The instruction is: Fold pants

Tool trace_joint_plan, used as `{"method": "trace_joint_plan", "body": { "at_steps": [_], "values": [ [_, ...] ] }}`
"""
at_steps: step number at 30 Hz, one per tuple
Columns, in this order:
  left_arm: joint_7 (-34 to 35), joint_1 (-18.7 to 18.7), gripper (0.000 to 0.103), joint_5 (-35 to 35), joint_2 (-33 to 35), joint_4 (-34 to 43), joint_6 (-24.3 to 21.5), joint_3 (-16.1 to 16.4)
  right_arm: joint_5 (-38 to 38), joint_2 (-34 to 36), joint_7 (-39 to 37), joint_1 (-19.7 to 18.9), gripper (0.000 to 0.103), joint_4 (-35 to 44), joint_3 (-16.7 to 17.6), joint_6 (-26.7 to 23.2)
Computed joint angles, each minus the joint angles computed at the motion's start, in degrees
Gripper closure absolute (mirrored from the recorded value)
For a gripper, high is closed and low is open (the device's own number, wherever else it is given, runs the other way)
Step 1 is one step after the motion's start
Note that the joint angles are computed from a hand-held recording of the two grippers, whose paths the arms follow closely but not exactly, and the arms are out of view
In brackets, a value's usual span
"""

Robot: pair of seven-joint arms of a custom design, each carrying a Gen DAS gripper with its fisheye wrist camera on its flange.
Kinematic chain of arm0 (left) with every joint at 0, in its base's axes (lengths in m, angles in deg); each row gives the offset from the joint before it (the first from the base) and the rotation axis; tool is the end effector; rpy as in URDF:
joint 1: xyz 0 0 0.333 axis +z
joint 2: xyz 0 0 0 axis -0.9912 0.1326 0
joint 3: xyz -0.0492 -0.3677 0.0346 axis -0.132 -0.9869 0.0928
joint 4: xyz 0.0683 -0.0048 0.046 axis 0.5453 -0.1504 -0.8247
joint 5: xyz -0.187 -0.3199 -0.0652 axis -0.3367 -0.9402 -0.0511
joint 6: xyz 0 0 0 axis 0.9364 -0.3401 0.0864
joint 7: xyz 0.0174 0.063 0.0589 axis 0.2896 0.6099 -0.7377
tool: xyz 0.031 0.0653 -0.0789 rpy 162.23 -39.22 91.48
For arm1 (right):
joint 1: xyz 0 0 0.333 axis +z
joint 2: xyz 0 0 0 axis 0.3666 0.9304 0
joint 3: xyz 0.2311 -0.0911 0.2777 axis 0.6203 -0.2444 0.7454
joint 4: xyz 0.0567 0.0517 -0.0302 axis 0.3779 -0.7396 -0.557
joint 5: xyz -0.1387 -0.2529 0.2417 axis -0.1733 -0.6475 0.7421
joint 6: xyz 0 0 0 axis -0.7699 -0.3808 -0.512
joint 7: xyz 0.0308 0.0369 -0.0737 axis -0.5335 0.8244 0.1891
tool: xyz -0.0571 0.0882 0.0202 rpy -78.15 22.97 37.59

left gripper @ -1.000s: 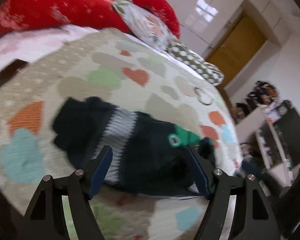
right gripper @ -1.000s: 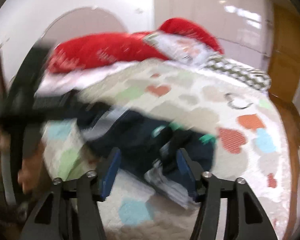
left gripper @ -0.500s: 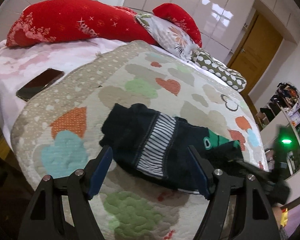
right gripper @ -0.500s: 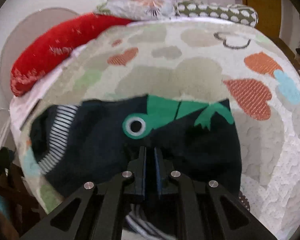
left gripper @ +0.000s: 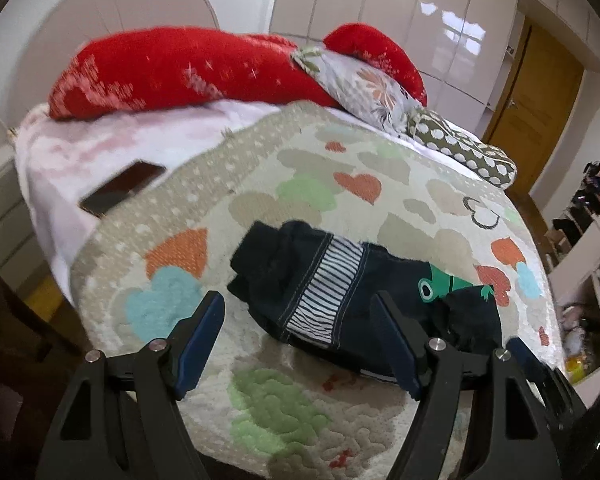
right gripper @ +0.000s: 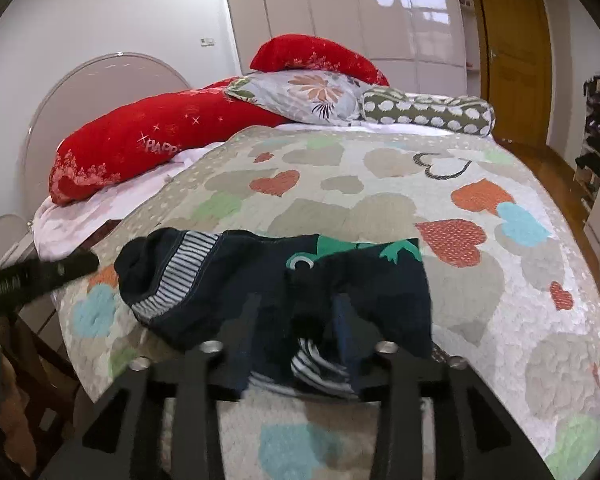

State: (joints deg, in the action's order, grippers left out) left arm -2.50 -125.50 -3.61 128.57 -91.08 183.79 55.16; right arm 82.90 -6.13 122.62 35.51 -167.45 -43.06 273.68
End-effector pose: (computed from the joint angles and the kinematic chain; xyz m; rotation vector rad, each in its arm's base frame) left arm 0.5820 -0.5342 0.3521 -2.0913 1.3088 -0.7323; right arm 0.6187 0.2718 0.3163 -1.8014 1.4074 -0.4594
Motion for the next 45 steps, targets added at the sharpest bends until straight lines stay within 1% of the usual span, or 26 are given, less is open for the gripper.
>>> {"method": "trace_joint_plan", "body": {
  "at_steps": [1, 4, 5, 7, 9, 10, 11, 13, 16, 19, 23, 26, 31, 38, 45],
  "values": [
    [0.50, -0.63, 0.028, 0.08, 0.08, 0.71, -1.42, 0.15, 0.75, -0.47, -0.06, 0.82, 0.057, -0.97, -0.83, 1.11],
    [2.56, -3.37, 0.017, 1.29, 1.00, 4.60, -7.08, 0.74, 4.66, -2.22, 0.37, 3.74, 0.050, -3.82, -3.87, 3.20],
    [3.51, -4.49, 0.017, 1.99, 1.73, 6.54, -9.02, 0.97, 5.89, -2.59, 0.69, 4.35, 0.047, -4.45, -4.50, 3.45],
    [6.51, -5.53, 0.017, 2.61, 3.10, 9.73, -11.30, 0.98, 8.20, -3.19, 1.31, 5.41, 0.046, -5.50, -5.60, 3.22],
    [11.22, -6.48, 0.017, 2.59, 5.15, 13.84, -13.61, 1.01, 7.82, -3.78, 1.77, 4.52, 0.046, -7.03, -4.96, 3.22],
    [12.52, -6.89, 0.017, 2.69, 5.78, 14.97, -13.93, 1.25, 8.18, -3.94, 1.48, 5.13, 0.046, -7.57, -5.58, 3.60],
    [12.99, -7.12, 0.017, 2.66, 5.98, 15.33, -13.88, 1.50, 8.95, -3.99, 0.79, 6.31, 0.046, -8.13, -6.70, 4.31],
    [13.76, -7.24, 0.016, 2.22, 6.31, 15.64, -13.50, 1.67, 9.74, -3.87, -0.25, 7.39, 0.046, -8.40, -7.65, 4.64],
    [14.17, -6.43, 0.016, 0.58, 6.18, 14.69, -11.81, 1.24, 10.09, -3.38, -0.84, 7.46, 0.046, -7.53, -7.54, 2.48],
    [14.39, -5.82, 0.016, -0.94, 6.03, 13.70, -10.69, 0.96, 11.57, -2.92, -2.31, 9.63, 0.046, -6.43, -9.20, 0.34],
    [12.66, -4.77, 0.016, -2.14, 4.88, 10.77, -7.97, 0.71, 12.77, -2.53, -4.66, 12.14, 0.046, -5.87, -10.78, -0.70],
    [12.13, -4.39, 0.016, -2.57, 4.43, 9.71, -7.12, 0.59, 13.79, -2.28, -6.07, 13.49, 0.045, -5.56, -11.63, -1.18],
    [11.89, -3.81, 0.016, -3.50, 4.38, 9.21, -5.92, 0.18, 14.50, -2.16, -6.93, 13.32, 0.045, -5.45, -11.21, -1.64],
    [14.23, -3.87, 0.016, -5.06, 5.59, 10.97, -5.57, 0.18, 14.96, -2.14, -6.44, 12.12, 0.044, -5.46, -10.39, -2.16],
    [13.98, -4.02, 0.016, -5.52, 5.54, 10.76, -4.96, 0.46, 14.90, -2.11, -6.40, 12.43, 0.044, -5.25, -10.78, -2.94]
  ]
}}
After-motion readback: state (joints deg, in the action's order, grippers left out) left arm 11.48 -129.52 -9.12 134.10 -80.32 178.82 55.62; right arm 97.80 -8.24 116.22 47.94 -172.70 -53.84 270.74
